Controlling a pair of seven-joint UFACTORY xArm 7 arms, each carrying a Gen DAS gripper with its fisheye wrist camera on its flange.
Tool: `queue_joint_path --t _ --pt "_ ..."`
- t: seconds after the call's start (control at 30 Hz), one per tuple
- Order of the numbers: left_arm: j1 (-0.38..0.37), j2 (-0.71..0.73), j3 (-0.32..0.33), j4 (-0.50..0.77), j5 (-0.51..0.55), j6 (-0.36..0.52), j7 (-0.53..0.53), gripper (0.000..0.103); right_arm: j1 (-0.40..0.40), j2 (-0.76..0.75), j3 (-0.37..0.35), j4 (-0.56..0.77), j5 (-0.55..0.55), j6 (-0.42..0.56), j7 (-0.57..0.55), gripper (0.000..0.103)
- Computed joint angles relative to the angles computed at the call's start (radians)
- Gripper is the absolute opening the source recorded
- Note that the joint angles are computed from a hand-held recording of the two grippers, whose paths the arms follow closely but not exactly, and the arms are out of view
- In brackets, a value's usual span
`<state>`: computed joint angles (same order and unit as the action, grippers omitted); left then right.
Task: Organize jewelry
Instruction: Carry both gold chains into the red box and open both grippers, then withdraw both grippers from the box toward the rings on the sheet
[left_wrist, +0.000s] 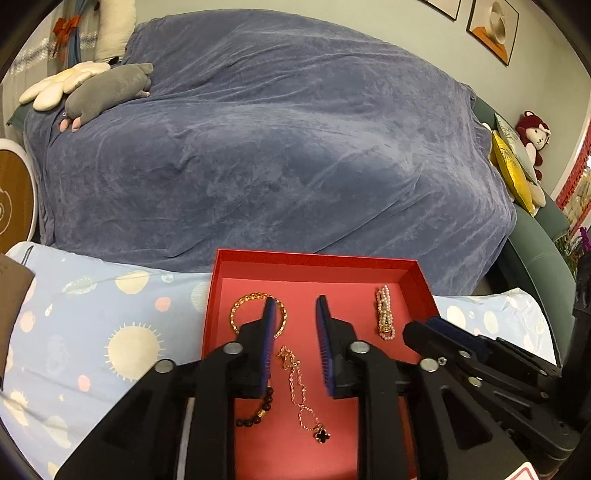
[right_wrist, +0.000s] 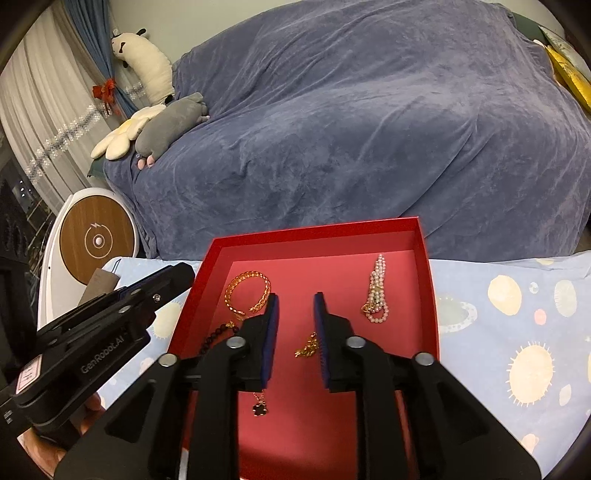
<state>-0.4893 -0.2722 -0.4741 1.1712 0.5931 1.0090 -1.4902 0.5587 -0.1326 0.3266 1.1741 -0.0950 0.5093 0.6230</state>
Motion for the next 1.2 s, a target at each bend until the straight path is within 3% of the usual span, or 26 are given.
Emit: queue_joint_path --t 0.03,0.07,0.33,0.43,0.6,0.87,1.07,1.2 --pt "0.000 -0.013 -0.004 -0.009 0.004 0.007 -0.015 0.042 0.000 -0.021 0.000 -0.014 -0.003 0.000 0.002 0.036" --pt "0.000 -0.027 -0.010 -0.017 0.011 0.017 -0.025 0.046 0.003 -0.045 -0.004 -0.029 0.011 0.004 -0.009 0.036" --pt "-0.013 -0.183 -0.092 -0.060 -0.062 0.135 -0.042 0.053 0.032 -0.304 -0.014 -0.187 0.142 0.097 -0.096 0.035" --pt "-0.013 -0.244 -0.142 -0.074 -0.114 0.182 -0.058 0.059 0.039 -0.406 0.002 -0.250 0.175 0.144 -0.089 0.035" --pt "-0.012 -0.291 -0.244 -0.077 -0.211 0.291 -0.091 0.062 0.070 -0.559 0.018 -0.357 0.253 0.195 -0.041 0.036" --pt "-0.047 -0.320 -0.328 -0.150 -0.365 0.289 -0.239 0.065 0.089 -0.679 0.083 -0.486 0.255 0.254 0.030 0.041" --pt "-0.076 -0.265 -0.337 -0.171 -0.358 0.278 -0.250 0.065 0.106 -0.661 0.101 -0.520 0.221 0.254 0.014 0.041" --pt "-0.105 -0.227 -0.312 -0.190 -0.338 0.217 -0.266 0.064 0.108 -0.634 0.100 -0.537 0.209 0.221 0.013 0.041"
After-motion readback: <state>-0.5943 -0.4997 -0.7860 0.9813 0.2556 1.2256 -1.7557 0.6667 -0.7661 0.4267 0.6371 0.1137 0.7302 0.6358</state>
